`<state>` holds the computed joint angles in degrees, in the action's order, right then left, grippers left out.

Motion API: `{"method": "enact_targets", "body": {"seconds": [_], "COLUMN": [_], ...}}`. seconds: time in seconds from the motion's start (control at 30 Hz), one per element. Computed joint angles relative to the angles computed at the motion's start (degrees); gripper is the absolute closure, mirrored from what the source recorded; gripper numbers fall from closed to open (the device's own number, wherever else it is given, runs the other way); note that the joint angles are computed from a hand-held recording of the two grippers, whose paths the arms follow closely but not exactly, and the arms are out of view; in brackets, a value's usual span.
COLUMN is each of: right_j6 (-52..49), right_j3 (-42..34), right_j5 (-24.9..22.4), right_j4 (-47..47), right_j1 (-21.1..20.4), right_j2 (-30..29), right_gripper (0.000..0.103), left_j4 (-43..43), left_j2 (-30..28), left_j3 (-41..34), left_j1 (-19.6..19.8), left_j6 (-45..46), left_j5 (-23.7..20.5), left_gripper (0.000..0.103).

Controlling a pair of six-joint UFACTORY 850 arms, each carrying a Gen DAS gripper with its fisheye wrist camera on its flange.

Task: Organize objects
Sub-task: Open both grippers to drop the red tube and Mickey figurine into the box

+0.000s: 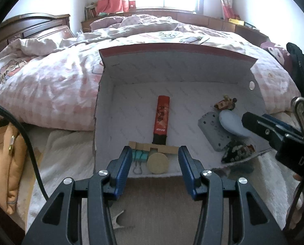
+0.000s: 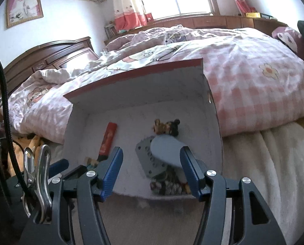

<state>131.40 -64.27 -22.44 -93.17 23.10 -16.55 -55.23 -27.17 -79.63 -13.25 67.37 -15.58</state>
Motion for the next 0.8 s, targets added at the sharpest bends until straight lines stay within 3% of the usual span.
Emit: {"method": "enact_targets", "body": {"seconds": [0.23, 0.8], "right_j6": [2.5, -2.1], "right_j3": [2.6, 4.2], "right_j5": [1.2, 0.6], "right_j4": [-0.4, 5.3], "right_j1": [1.5, 6.3], "right_j2": [2.4, 4.6], "right_gripper": [0.044, 0.044], "left_j4": [-3.1, -9.7], "left_j2": [3.8, 9.5], "left_j3": [4.4, 10.8], "left_j1": [0.4, 3.4], "left_j6": [4.7, 11.2], "left_j5": [0.3, -0.5], "left_gripper": [0.056, 0.056]}}
